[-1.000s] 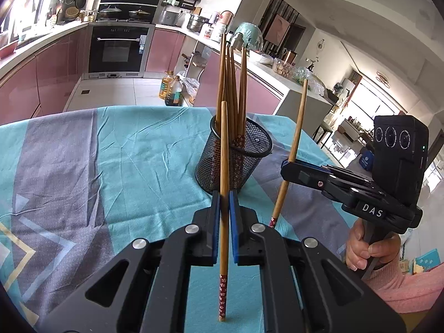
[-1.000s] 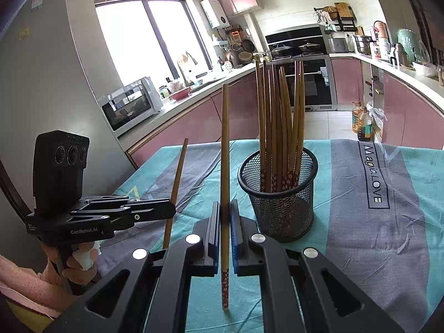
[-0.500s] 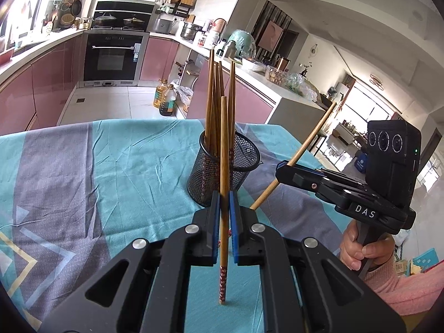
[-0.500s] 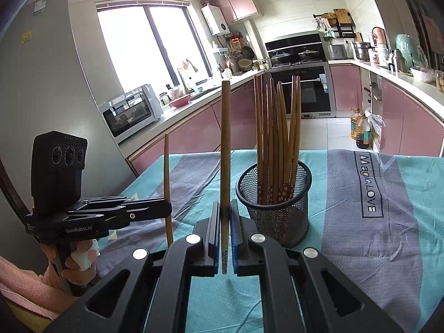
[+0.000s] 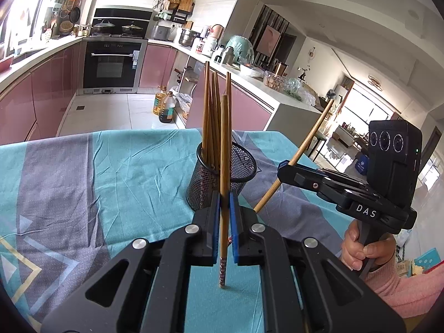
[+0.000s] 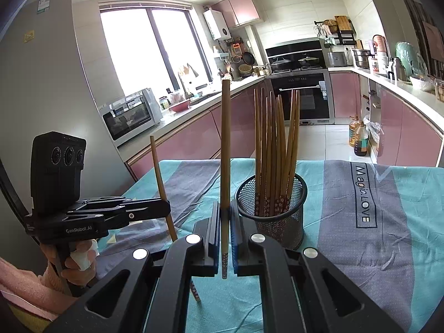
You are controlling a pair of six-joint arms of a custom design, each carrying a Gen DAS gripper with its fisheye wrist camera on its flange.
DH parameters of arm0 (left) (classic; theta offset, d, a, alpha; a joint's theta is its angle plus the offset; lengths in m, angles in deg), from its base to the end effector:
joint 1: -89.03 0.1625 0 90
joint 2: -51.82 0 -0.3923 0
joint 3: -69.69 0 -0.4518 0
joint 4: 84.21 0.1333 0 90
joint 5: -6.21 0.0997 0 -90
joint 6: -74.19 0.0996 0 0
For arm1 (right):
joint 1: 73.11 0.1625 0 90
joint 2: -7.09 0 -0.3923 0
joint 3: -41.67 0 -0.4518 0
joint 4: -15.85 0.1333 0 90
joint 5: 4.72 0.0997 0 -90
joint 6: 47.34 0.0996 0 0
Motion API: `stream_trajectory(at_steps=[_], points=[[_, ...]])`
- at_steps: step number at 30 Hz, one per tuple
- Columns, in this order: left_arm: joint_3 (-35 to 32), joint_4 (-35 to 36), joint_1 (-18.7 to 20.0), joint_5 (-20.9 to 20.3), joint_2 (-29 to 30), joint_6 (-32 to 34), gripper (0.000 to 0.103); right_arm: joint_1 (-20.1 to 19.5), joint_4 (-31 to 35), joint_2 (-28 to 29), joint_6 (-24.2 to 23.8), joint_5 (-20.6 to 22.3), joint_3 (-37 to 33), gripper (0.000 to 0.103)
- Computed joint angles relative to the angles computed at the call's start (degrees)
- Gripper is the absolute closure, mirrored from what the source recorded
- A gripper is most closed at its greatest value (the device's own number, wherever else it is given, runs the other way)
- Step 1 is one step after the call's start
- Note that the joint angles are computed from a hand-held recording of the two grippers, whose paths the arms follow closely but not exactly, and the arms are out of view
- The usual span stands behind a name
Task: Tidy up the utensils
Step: 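Lift both held chopsticks upright and carry them over the black mesh cup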
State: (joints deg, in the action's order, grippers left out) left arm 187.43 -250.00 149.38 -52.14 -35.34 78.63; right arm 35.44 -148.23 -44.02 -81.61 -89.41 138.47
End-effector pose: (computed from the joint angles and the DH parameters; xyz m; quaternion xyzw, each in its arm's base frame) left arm -0.1053 -0.5601 0.3355 0.1601 0.8799 -0.4158 0.1650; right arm 0.3568 -0.6152 0.1047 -0.4409 0.8623 -0.2488 0.0110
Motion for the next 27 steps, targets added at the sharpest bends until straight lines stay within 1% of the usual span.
stream_trajectory(at_steps=[12,27], points=[[0.1,-2.6,-0.5,0.8,0.3,1.4,0.096,0.4,-0.8,0.0,-0.5,-0.2,-0.2,0.097],[0.2,-3.7,-1.6,1.8,0.0,3.1,0.096,0.9,-1.3,0.0,-1.4,-0.2,-0.9,0.097]])
